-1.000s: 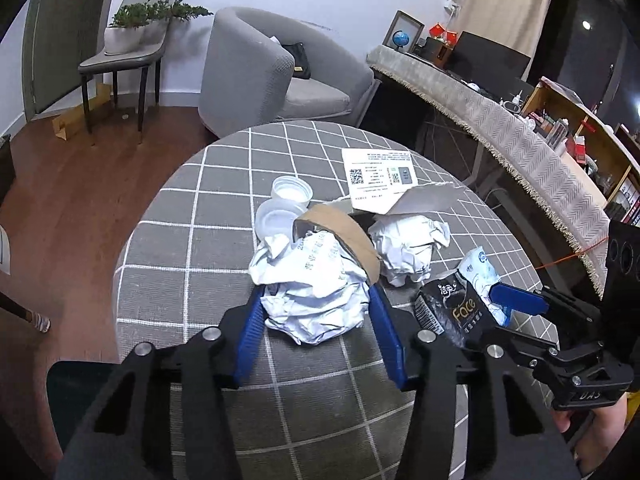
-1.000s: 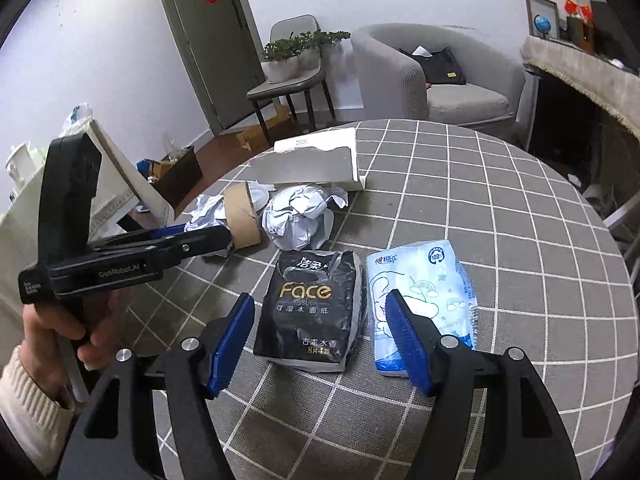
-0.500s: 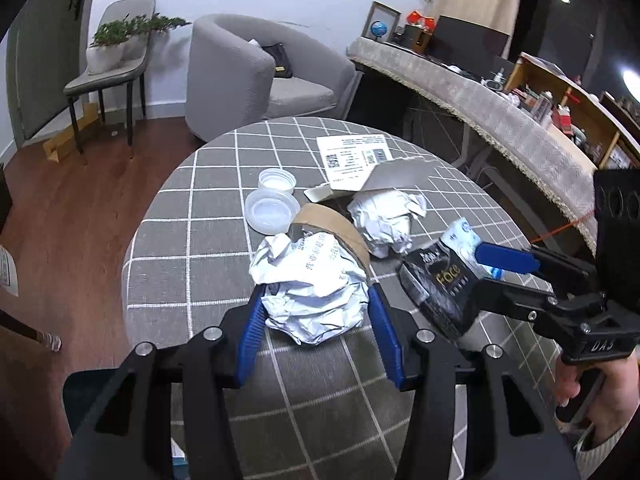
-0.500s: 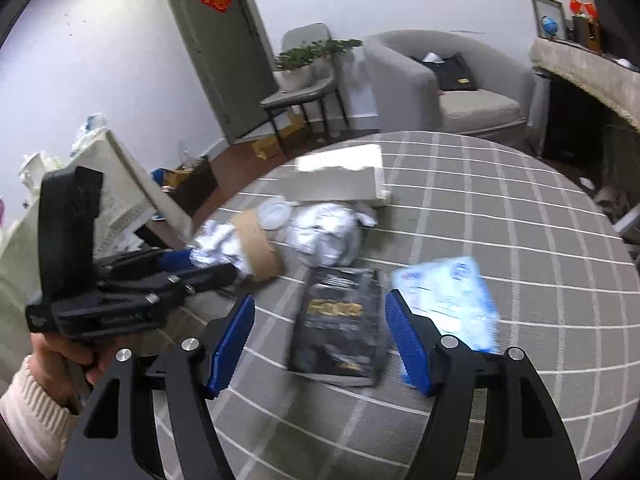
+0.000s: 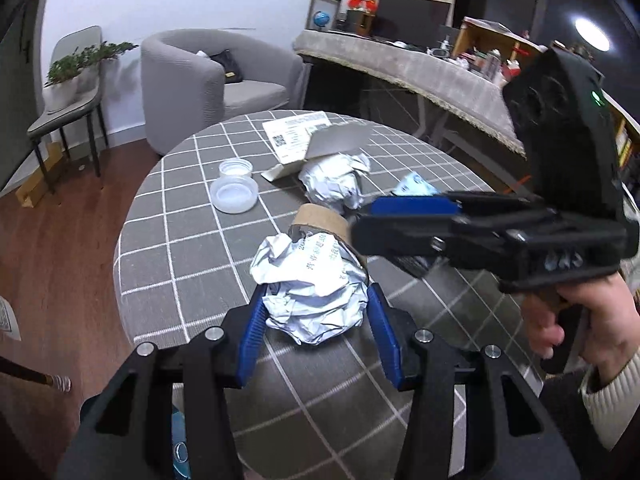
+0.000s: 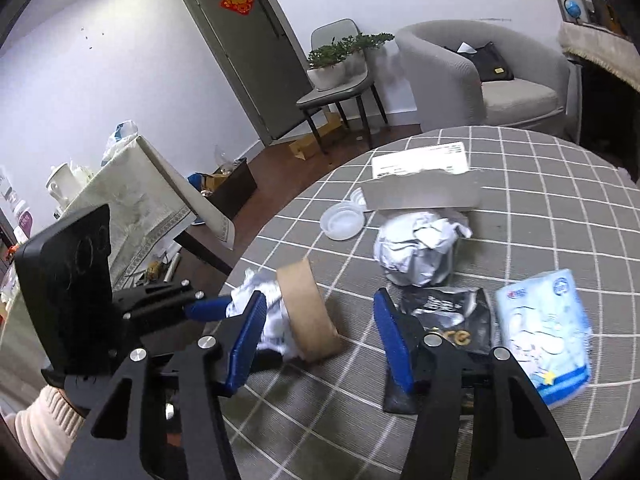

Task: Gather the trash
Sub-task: 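Grasp the brown tape roll with the right gripper while the left gripper holds the foil, then drop the foil ball into the teal bin with the left gripper while right carries the tape roll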

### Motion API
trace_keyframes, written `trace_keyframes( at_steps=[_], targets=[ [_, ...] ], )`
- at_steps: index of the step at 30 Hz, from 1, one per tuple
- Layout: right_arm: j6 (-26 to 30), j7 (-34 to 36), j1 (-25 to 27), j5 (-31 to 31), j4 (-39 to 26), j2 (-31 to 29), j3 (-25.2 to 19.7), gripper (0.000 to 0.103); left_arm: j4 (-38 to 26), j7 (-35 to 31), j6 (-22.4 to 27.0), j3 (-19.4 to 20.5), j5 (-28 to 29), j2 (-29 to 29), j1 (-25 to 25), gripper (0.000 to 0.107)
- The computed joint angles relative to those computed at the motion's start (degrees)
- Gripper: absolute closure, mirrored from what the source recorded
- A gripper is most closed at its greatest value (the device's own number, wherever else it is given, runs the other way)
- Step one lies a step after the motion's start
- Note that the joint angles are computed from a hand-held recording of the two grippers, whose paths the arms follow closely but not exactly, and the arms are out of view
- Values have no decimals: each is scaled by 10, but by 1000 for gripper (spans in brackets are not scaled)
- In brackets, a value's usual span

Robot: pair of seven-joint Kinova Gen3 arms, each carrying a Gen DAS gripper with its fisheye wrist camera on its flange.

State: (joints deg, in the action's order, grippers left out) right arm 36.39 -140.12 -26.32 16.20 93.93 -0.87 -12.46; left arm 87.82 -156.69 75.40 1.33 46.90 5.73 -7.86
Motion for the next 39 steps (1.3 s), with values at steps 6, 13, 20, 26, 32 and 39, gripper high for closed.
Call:
trace_keyframes(
  at_steps=[6,13,20,26,32,39],
  targets=[
    [-29,5,1,-31,-2,12,6,51,0,-26,16,-1,-3,2,-5,56],
    [-15,37,-16,-48,-35,38,9,80,-4,-33,29,-6,-1,9,-18,56],
    [-15,13,-37,-28,-54,56,19,83,-11,-37,50,-13,14,18,-42,56],
    [-4,-24,-59,11,-74,72,26,83,-19,-42,68,-21,21,26,-71,56],
    [4,-39,-82,34,-104,93,33,83,-26,-49,79,-31,26,34,-100,56],
    [-2,-20,-93,18,-130,117,38,83,-40,-43,87,-39,16,53,-138,56]
  ],
)
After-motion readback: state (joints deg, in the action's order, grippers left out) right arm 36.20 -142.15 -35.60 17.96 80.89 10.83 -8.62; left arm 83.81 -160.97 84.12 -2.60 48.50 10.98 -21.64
